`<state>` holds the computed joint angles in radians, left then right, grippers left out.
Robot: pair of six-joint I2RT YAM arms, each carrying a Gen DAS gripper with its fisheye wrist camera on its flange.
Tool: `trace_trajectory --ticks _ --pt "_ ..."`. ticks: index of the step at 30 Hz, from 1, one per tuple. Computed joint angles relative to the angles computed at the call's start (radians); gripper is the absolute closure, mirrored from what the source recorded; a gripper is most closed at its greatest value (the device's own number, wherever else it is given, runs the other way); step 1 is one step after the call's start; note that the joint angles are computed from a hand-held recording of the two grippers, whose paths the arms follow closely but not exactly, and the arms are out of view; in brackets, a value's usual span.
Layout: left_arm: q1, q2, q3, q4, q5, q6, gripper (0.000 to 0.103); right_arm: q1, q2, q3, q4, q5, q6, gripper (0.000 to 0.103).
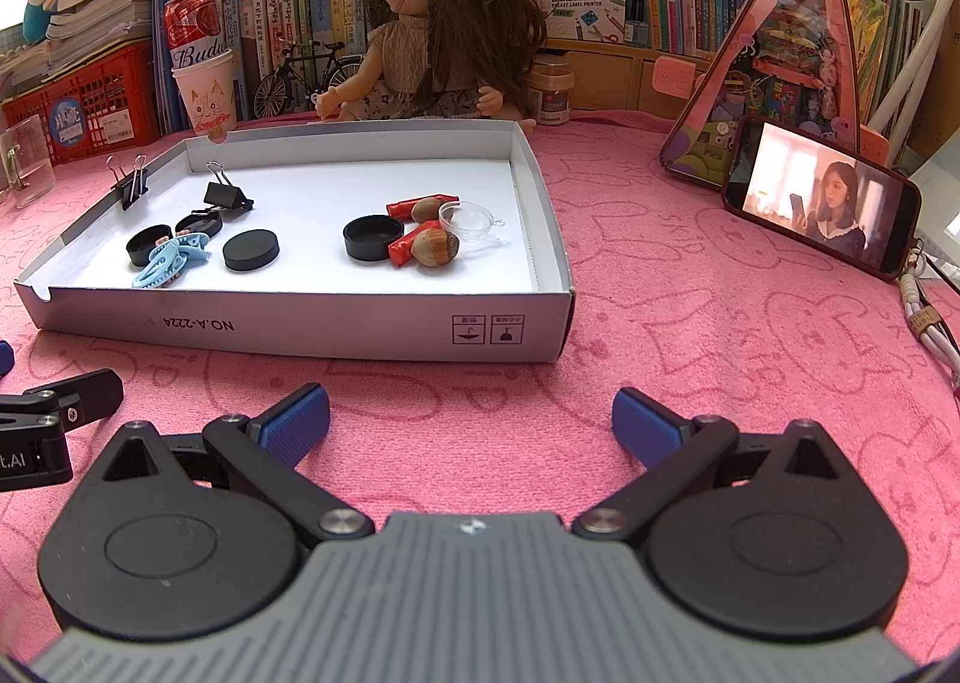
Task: Organize rigid objects
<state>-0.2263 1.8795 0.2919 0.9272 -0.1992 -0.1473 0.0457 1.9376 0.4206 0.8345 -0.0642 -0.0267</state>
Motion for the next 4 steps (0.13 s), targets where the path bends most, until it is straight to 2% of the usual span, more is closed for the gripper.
trace_trajectory --ticks 4 --pt "0.001 0.0 0.0 0.0 0.0 0.0 0.0 0.0 0.0 0.0 0.0 0.0 0.0 0.0"
